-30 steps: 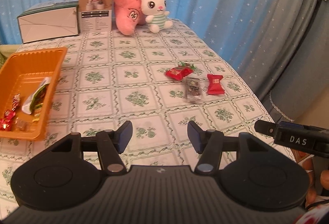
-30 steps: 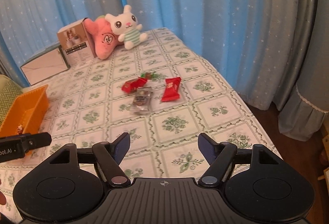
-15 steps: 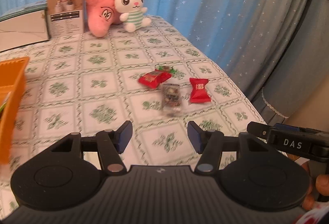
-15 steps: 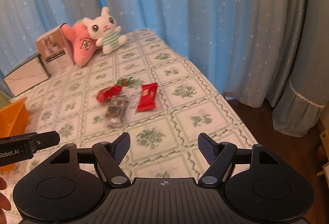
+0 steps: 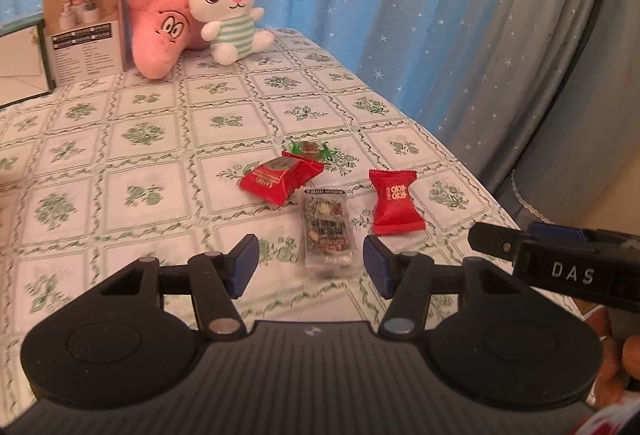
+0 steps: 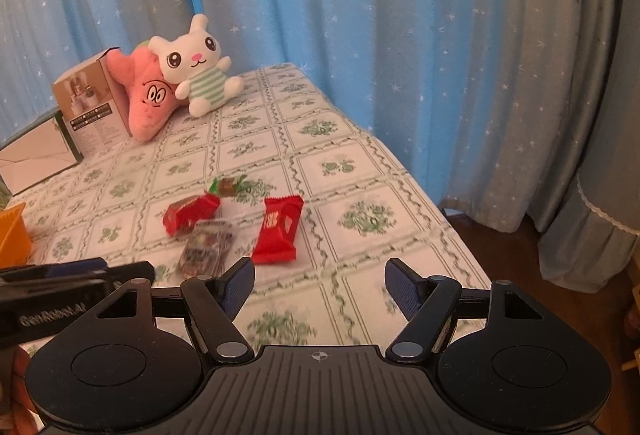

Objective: Organize snacks
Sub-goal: 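Grasp the clear nut bag with the left gripper while the right gripper grasps the red packet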

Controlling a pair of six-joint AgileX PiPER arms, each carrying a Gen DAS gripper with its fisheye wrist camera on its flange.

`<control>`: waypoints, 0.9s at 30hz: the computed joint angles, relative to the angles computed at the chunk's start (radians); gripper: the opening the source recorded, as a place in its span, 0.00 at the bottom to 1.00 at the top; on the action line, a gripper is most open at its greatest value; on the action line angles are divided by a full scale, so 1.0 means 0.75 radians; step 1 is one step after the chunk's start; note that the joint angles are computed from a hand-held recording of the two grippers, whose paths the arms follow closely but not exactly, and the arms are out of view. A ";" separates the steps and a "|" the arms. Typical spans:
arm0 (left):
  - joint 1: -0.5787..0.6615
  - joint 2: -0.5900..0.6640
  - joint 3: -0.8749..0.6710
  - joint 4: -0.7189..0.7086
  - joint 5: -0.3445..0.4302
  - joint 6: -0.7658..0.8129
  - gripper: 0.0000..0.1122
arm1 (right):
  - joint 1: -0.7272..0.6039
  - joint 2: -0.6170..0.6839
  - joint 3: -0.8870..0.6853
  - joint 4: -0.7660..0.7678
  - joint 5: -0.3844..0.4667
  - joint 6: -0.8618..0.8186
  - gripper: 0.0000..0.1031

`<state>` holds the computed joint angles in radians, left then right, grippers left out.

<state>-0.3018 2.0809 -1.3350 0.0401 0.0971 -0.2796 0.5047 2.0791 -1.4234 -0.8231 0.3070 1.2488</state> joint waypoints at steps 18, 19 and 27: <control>-0.015 0.343 -0.351 -0.229 0.022 0.346 0.34 | -0.066 0.182 -0.174 -0.042 0.015 0.064 0.70; -0.015 0.348 -0.359 -0.199 0.027 0.324 0.34 | -0.064 0.187 -0.182 -0.039 0.016 0.057 0.70; 0.017 0.229 -0.149 -0.176 -0.055 0.341 0.30 | -0.057 0.249 -0.272 0.044 -0.054 -0.094 0.70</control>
